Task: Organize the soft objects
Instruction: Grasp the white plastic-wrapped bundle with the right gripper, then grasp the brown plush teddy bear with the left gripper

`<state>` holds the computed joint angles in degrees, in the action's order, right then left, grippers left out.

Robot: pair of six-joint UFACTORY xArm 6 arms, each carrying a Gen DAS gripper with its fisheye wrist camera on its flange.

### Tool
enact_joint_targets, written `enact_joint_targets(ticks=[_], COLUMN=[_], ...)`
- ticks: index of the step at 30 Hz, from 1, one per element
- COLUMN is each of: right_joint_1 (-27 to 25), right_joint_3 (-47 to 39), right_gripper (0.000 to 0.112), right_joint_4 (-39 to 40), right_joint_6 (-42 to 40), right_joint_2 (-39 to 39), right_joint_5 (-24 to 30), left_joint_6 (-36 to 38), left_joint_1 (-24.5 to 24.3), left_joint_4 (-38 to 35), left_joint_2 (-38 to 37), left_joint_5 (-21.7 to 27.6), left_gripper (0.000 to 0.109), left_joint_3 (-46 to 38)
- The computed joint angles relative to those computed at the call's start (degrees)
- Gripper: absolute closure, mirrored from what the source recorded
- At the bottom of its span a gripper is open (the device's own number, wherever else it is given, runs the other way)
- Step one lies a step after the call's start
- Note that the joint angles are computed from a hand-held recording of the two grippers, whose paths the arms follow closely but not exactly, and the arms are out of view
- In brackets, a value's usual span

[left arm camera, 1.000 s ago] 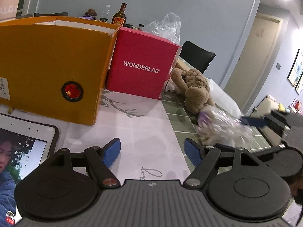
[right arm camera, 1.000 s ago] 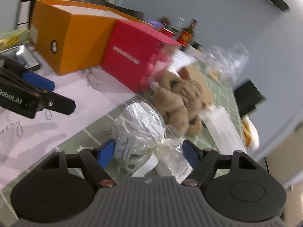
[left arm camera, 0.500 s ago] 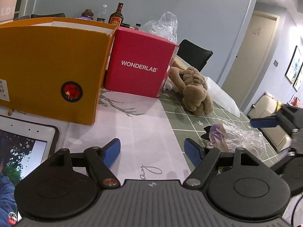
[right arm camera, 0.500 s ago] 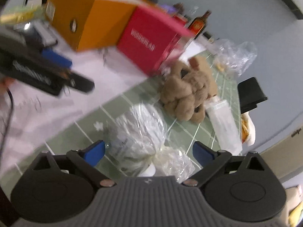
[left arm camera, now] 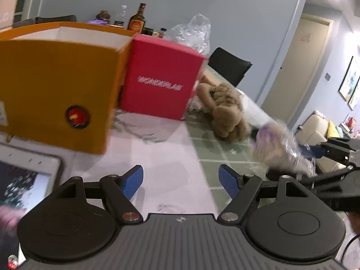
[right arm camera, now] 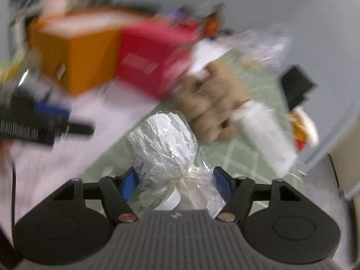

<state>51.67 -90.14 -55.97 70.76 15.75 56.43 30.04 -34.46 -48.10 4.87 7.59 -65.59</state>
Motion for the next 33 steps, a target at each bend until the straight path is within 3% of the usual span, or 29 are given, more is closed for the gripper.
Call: enact_joint_targets(ticks=[4,7,9,11,14,20,23,30,33], right_joint_1=[4.7,5.8,5.2,4.3,4.6,5.5,4.8,4.4,3.5], right_joint_3=[0.1,4.2,7.5,9.4,8.4,7.5,9.3,6.1,7.3], right_gripper=[0.043,0.043,0.043,0.043,0.043,0.043,0.043,0.043,0.043], right_joint_4=[-11.8,-12.4,-12.5,-11.9,-10.5,-10.4,-10.1,-6.8,-7.2], right_joint_6=[24.0,42.0,51.4,52.0,50.7,46.6,48.5,46.8,48.0], right_joint_2=[0.9,-1.4,-2.5,-2.9,-1.6,-0.5,-1.7,0.1,-1.1], right_joint_5=[14.6,18.5,17.4,14.5,15.1,16.7,15.7,19.3,18.1], left_joint_6=[-3.6,-7.6,-12.3,-10.4,-13.0,-26.1,-32.9,-47.5,-49.7], left_joint_1=[-1.0,-2.0,-2.0,-2.4,-2.5,-2.0,-2.1,-3.0,-3.5], left_joint_4=[6.0,14.0,19.5,16.5,17.9,33.3,40.3,57.1,60.2], left_joint_2=[1.1,2.2,3.4,4.8,7.3,13.3,16.7,24.3,25.8], left_joint_5=[-0.8,-4.5,-4.9,-3.8,-1.5,2.4,5.9,14.1,16.0], left_gripper=[0.019,0.019,0.019,0.019,0.019,0.018,0.018,0.018,0.018], left_joint_3=[-2.4,-3.4,-4.8,-7.4,-11.6,-20.0,-25.0,-36.0,-38.0])
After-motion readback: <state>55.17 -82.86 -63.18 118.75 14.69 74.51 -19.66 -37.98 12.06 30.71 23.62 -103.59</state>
